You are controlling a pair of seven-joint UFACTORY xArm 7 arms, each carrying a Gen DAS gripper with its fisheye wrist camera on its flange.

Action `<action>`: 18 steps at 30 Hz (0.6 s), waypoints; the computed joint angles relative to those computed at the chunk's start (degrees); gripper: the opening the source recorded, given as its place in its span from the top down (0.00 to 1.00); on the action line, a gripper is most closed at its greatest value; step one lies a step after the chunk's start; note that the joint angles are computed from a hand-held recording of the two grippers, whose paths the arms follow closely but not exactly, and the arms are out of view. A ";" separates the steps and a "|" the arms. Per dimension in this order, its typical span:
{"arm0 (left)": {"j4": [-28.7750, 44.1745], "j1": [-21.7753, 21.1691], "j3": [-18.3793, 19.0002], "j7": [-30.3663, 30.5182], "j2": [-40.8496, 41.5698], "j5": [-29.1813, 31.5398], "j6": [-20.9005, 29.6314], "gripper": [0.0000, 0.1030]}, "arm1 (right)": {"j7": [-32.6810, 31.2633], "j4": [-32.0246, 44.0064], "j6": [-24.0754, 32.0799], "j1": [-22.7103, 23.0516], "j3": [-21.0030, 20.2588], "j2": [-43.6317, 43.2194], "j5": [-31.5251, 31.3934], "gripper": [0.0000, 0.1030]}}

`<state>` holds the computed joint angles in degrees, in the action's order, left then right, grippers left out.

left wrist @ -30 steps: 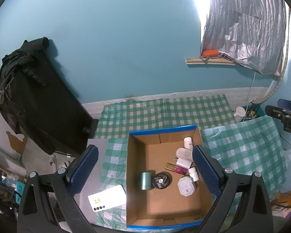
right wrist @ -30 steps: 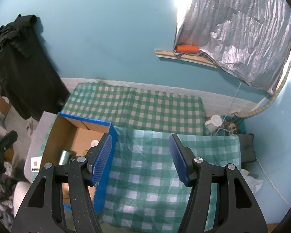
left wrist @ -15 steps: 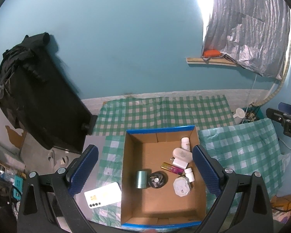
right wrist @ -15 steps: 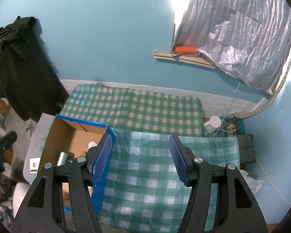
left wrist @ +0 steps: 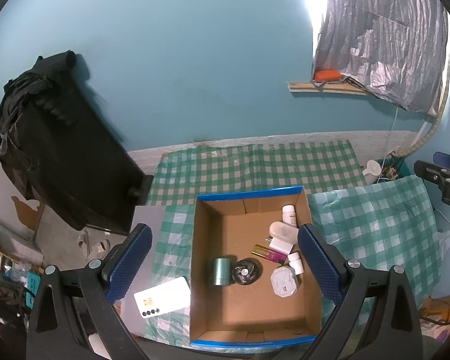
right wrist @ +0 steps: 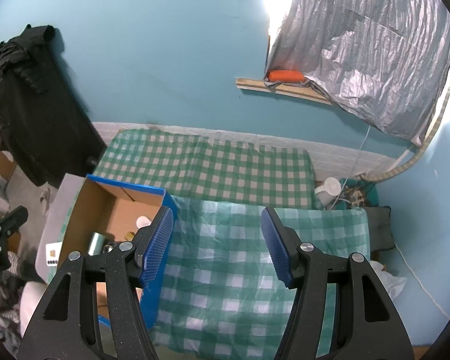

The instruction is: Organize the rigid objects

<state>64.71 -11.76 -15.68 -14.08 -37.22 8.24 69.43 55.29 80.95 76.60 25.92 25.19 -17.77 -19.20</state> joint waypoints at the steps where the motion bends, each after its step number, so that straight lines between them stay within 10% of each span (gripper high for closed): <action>1: 0.00 -0.01 0.00 -0.04 -0.03 0.00 0.02 0.04 | -0.05 -0.01 0.00 0.03 -0.06 -0.06 0.07 0.41; 18: -0.27 0.20 0.27 0.21 -0.67 0.13 0.80 0.04 | 0.14 -0.33 -0.09 0.06 0.10 -0.31 0.00 0.41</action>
<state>64.45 -11.56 -15.41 -13.88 -37.88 8.37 70.23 55.43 80.62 76.52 25.97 25.30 -18.08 -19.20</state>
